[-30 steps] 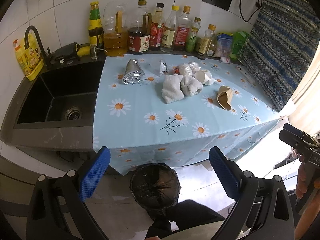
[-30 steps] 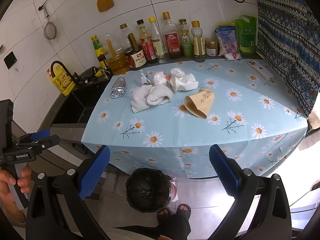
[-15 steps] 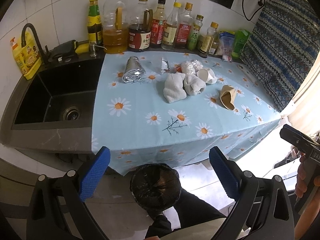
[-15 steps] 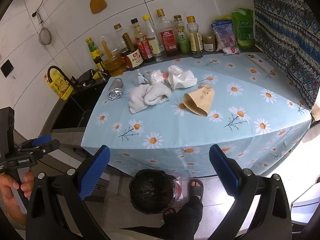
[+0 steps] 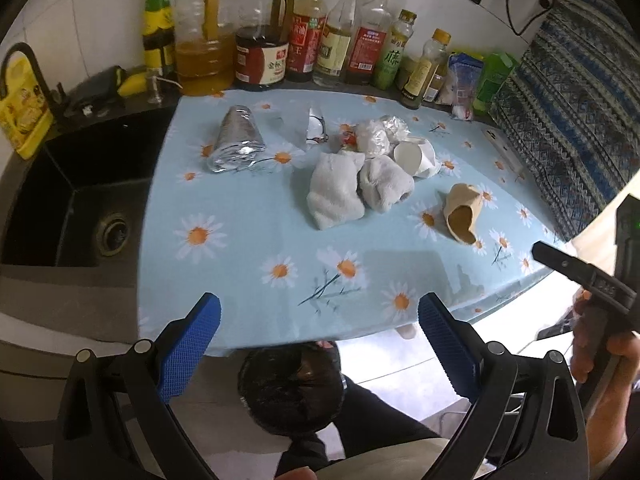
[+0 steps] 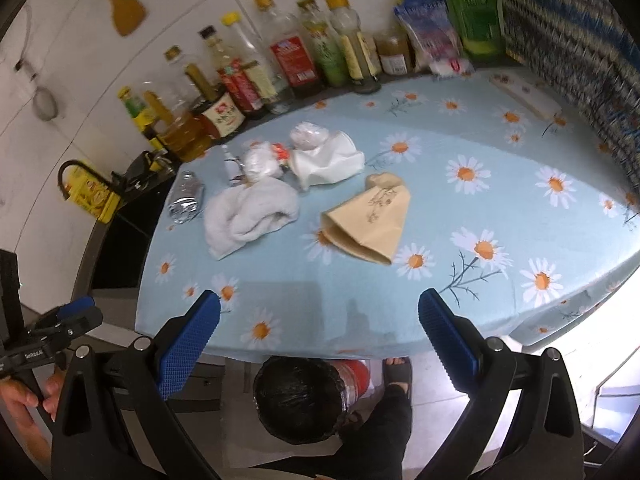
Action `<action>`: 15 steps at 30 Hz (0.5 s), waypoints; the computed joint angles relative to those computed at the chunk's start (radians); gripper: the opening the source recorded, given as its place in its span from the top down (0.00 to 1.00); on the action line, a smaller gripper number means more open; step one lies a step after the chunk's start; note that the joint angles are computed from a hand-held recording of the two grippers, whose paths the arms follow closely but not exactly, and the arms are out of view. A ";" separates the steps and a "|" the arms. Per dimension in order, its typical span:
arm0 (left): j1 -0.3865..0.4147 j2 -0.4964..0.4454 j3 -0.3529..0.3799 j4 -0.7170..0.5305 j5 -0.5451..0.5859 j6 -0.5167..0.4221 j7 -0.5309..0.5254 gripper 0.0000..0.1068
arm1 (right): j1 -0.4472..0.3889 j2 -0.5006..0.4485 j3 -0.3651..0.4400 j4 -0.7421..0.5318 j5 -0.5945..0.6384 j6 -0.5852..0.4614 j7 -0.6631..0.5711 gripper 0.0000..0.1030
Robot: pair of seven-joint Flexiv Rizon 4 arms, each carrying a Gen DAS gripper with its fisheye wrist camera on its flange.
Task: Collect trash
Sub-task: 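Reach the right gripper to the tan paper cone and grasp it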
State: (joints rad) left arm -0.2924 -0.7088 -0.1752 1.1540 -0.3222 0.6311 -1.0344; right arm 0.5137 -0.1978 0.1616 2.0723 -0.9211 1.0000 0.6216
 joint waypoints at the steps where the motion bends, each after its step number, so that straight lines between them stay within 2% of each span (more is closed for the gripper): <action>1: -0.009 -0.023 0.003 -0.036 0.006 -0.016 -0.015 0.10 | -0.012 -0.004 -0.008 0.010 -0.002 0.028 0.001 0.05; 7: -0.060 -0.174 0.031 -0.282 0.052 -0.147 -0.117 0.10 | -0.077 -0.050 -0.068 0.046 -0.019 0.202 -0.012 0.05; 10: -0.084 -0.262 0.048 -0.432 0.075 -0.223 -0.158 0.10 | -0.101 -0.085 -0.094 0.048 0.008 0.272 -0.048 0.09; 15: -0.113 -0.409 0.072 -0.691 0.093 -0.347 -0.209 0.10 | -0.111 -0.132 -0.139 0.041 0.056 0.349 -0.098 0.13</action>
